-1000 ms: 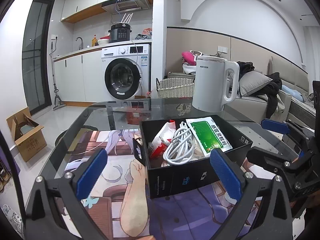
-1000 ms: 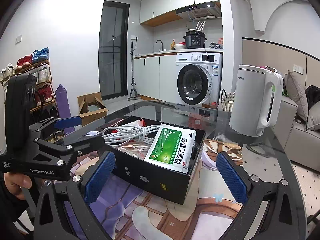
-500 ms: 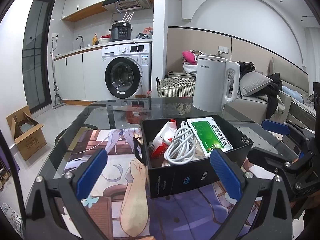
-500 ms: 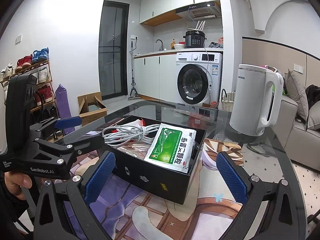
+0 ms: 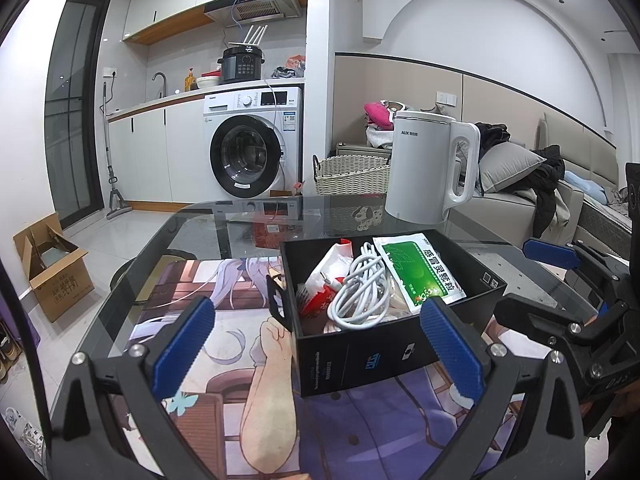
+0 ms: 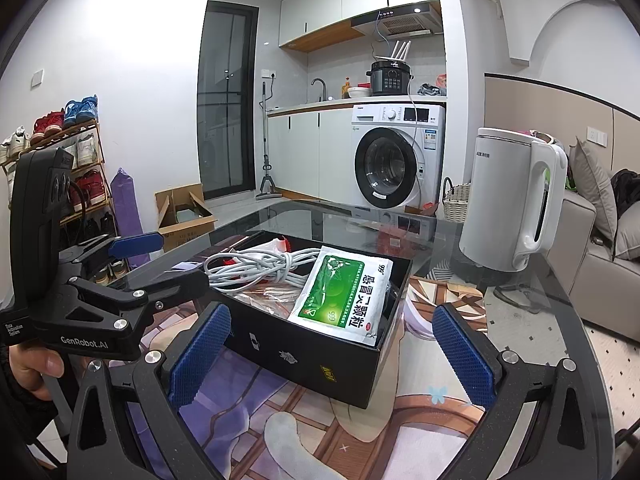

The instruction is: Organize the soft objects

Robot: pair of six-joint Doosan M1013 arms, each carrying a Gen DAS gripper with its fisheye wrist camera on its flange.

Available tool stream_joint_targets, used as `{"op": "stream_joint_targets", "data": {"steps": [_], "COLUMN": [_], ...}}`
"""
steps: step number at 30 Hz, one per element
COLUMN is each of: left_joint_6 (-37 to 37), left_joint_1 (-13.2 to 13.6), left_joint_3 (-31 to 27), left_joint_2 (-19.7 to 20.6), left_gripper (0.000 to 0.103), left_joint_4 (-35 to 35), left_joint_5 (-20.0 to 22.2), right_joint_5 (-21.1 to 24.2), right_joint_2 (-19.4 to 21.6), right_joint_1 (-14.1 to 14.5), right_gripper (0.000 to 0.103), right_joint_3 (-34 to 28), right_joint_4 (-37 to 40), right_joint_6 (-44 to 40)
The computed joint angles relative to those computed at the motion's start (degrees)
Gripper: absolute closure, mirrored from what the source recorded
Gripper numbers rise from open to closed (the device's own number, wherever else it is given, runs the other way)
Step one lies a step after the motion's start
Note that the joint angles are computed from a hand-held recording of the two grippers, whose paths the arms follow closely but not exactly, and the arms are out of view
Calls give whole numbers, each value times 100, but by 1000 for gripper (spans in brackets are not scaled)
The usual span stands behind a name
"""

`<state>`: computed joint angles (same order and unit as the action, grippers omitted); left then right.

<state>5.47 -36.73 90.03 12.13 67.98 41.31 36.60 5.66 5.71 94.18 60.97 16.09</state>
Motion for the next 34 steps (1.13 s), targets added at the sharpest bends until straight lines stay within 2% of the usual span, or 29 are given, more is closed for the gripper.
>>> {"op": "stream_joint_targets", "data": {"steps": [34], "left_joint_6": [-40], "left_joint_1": [-17], "left_joint_3": [14], "left_joint_2": [-5], "left_gripper": [0], "left_joint_4": [62], "left_joint_5": [9], "right_joint_5": [6], "right_joint_2": [-1], "right_joint_1": [3], "right_gripper": [0], "right_joint_3": [-10], "right_joint_4": [-25], "right_joint_6": [29]}}
